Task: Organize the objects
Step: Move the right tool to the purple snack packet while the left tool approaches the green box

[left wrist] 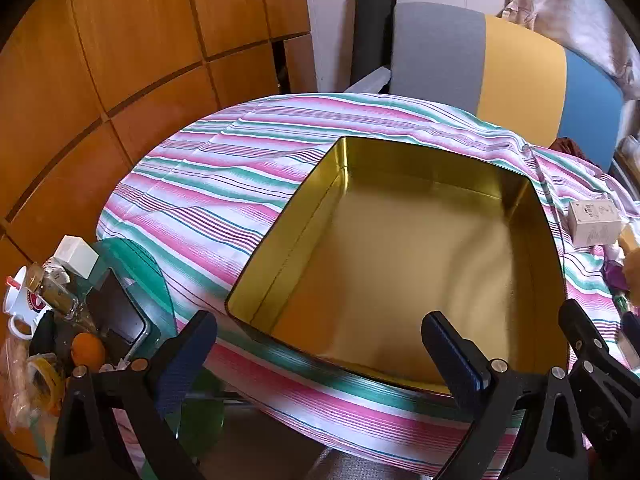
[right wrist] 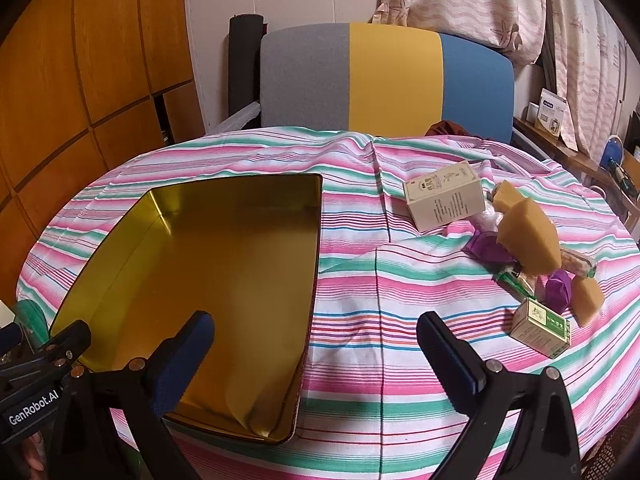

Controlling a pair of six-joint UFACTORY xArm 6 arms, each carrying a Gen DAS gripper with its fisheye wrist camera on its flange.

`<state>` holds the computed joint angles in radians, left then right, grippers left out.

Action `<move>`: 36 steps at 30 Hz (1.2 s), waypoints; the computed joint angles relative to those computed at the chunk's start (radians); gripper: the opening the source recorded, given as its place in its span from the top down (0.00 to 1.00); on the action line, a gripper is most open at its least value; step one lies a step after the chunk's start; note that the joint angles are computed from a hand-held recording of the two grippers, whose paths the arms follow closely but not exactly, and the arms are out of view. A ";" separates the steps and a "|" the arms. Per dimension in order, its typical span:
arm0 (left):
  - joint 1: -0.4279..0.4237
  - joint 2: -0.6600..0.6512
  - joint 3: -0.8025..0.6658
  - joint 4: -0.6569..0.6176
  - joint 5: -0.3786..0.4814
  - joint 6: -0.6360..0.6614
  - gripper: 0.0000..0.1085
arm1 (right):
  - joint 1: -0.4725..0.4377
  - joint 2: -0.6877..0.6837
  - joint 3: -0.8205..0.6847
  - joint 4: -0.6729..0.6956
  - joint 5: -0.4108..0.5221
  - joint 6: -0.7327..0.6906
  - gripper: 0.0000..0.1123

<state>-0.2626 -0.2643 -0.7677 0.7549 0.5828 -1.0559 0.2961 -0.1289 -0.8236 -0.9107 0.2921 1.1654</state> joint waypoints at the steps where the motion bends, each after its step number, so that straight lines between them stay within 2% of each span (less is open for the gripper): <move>1: 0.003 0.000 0.002 -0.007 -0.006 0.010 0.05 | -0.001 -0.002 0.001 -0.001 0.002 0.000 0.08; 10: -0.021 0.013 0.000 -0.005 -0.015 0.020 0.05 | -0.024 -0.027 0.027 -0.031 -0.016 0.033 0.08; 12: -0.030 0.010 0.009 -0.009 -0.029 0.020 0.05 | -0.043 -0.045 0.043 -0.090 -0.041 0.086 0.08; 16: -0.047 0.013 0.024 -0.076 -0.076 0.092 0.05 | -0.090 -0.096 0.063 -0.336 -0.063 0.296 0.08; 18: -0.060 0.016 0.029 -0.103 -0.096 0.127 0.05 | -0.120 -0.109 0.067 -0.394 -0.069 0.326 0.08; 21: -0.094 0.014 0.039 -0.072 -0.110 0.116 0.05 | -0.179 -0.127 0.112 -0.250 -0.099 0.184 0.08; 26: -0.143 0.034 0.049 -0.151 -0.150 0.228 0.05 | -0.301 -0.183 0.212 -0.181 -0.129 0.132 0.08; 32: -0.187 0.043 0.087 -0.405 -0.267 0.437 0.05 | -0.483 -0.184 0.273 -0.109 -0.212 0.048 0.09; 36: -0.224 0.049 0.074 -0.486 -0.244 0.504 0.05 | -0.565 -0.140 0.271 -0.068 -0.289 0.003 0.15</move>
<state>-0.4863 -0.2151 -0.6941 0.2686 0.3384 -0.5516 -0.2691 -0.2693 -0.5527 -0.9787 0.0030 1.1679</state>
